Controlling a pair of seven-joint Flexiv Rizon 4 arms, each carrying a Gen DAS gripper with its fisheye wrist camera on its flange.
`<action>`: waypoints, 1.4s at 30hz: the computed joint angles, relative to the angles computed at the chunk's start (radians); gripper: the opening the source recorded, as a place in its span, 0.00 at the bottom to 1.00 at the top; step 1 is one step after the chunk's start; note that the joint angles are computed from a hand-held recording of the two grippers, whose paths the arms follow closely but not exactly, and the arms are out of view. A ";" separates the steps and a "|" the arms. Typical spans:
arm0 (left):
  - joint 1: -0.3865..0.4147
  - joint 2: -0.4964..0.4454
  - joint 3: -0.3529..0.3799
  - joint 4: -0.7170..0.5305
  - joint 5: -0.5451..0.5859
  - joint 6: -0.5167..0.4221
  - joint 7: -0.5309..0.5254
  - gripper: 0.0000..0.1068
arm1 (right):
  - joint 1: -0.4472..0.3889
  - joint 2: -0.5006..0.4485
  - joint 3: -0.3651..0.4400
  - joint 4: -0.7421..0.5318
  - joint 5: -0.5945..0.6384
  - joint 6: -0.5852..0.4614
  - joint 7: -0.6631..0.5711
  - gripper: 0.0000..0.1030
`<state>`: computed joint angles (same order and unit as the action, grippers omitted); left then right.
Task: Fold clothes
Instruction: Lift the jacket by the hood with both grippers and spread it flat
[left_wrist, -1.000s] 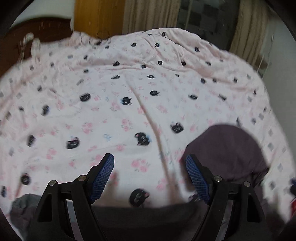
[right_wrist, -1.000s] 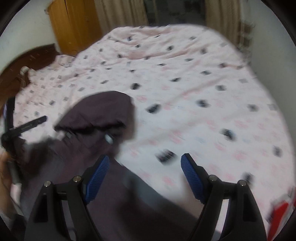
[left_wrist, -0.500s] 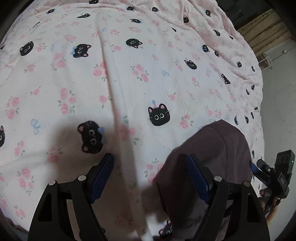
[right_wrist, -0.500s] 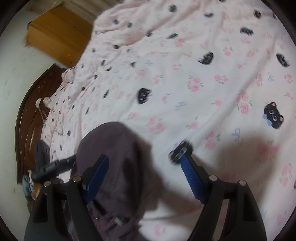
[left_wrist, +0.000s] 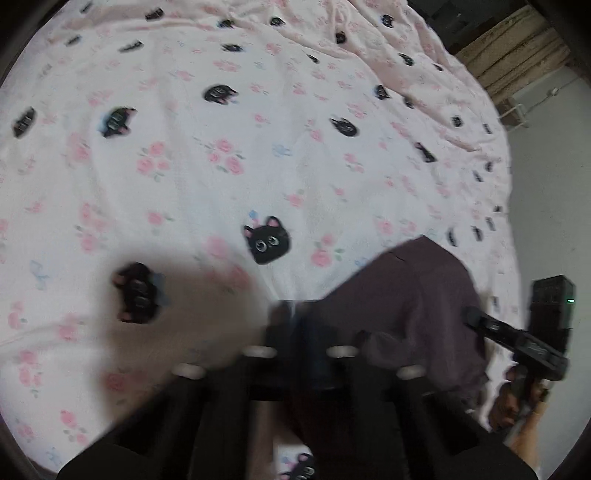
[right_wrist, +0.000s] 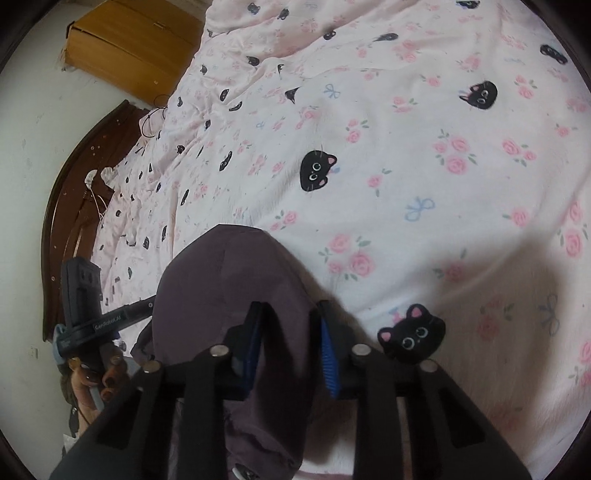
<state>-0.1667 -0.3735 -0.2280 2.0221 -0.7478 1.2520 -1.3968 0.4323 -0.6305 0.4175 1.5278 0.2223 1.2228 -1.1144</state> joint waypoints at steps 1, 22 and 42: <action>0.017 0.003 -0.028 0.006 -0.042 -0.002 0.037 0.00 | 0.005 0.003 -0.006 0.002 -0.005 0.002 0.003 0.21; 0.025 0.094 -0.051 0.110 -0.596 -0.169 0.279 0.48 | 0.000 0.034 -0.021 0.038 -0.037 0.000 0.008 0.21; -0.089 -0.004 0.028 -0.047 -0.632 -0.106 0.407 0.05 | 0.011 0.064 -0.032 0.083 -0.044 0.121 -0.008 0.04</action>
<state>-0.2553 -0.3773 -0.1999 1.9748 -1.3797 1.1456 -0.9898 0.4438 -0.5661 0.3852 1.6107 0.1778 1.3434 -1.1221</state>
